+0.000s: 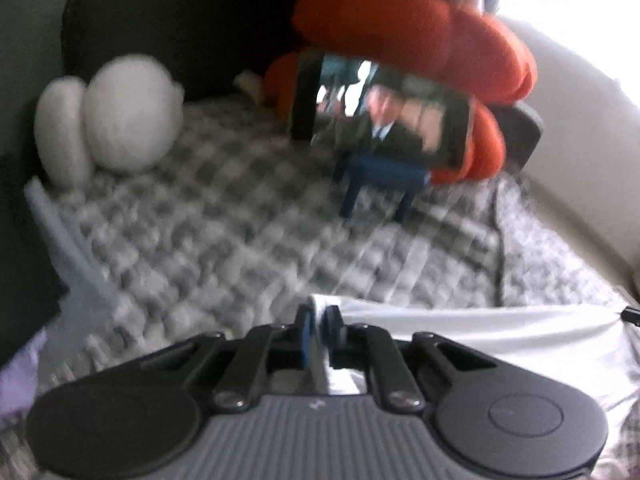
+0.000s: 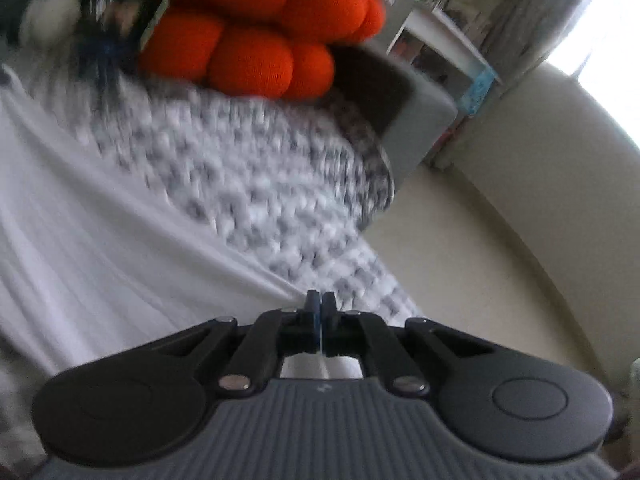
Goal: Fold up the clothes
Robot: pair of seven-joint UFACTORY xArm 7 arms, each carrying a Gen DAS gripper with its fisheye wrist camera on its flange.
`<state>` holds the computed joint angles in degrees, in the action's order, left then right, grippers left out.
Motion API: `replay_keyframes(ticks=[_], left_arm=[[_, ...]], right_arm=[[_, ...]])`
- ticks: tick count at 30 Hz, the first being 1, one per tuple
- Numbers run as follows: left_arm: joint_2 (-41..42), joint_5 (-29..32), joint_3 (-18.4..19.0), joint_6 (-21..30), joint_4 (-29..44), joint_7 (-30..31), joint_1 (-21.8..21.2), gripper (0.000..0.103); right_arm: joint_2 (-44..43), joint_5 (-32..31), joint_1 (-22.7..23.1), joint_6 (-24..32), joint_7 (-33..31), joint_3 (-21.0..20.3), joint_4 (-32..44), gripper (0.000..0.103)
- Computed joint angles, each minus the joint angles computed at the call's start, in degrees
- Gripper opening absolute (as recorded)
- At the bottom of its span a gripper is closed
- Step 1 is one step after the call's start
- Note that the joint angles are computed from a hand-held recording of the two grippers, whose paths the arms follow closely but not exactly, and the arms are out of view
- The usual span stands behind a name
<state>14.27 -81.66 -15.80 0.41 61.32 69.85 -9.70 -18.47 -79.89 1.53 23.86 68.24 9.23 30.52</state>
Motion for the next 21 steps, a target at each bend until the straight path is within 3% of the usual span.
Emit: replay_keyframes(ticks=[3,4,5,6,8,9,11,13,18,21], left_arm=[[0.13,-0.53,-0.23,-0.07,-0.05,0.15,0.33,0.016],[-0.62,2.26,0.77,0.61,-0.85,-2.85,-0.25,0.016],[-1.36,5.56,1.47,1.25,-1.67,-6.33,-0.52,0.022],[-2.07,8.04,1.99,1.88,-2.34,-8.98,-0.62,0.035],[-4.28,6.42,0.44,2.07,-3.71,-7.67,1.68,0.044],[-5.96,6.81,1.72,2.76,-5.21,-8.47,1.28,0.046],[-9.42,10.41,3.78,4.18,-8.53,-12.67,1.11,0.046],[-14.81,16.98,6.78,8.96,-14.03,-20.96,1.26,0.047],[-28.25,28.39,11.71,17.64,-27.11,-36.0,2.68,0.062],[-34.8,28.7,15.54,22.59,-32.73,-38.8,2.0,0.062]], right_arm=[[0.91,-3.09,-0.19,2.9,4.55,0.62,0.25,0.0],[1.06,-3.52,0.1,4.45,6.03,0.89,0.61,0.0],[0.64,-3.48,0.55,6.61,6.99,1.25,0.62,0.0],[0.02,-3.23,1.03,9.04,7.7,1.69,0.51,0.001],[-1.77,-2.52,1.89,13.04,9.34,2.22,0.0,0.018],[-3.49,-1.65,2.2,13.52,10.11,1.89,-0.74,0.021],[-7.5,0.86,2.55,13.3,10.93,1.3,-2.62,0.024],[-12.17,4.56,2.9,12.22,10.26,1.33,-5.09,0.025],[-22.77,16.61,6.11,12.06,3.57,3.51,-10.8,0.029],[-25.26,22.41,8.39,11.15,0.82,5.49,-11.78,0.03]])
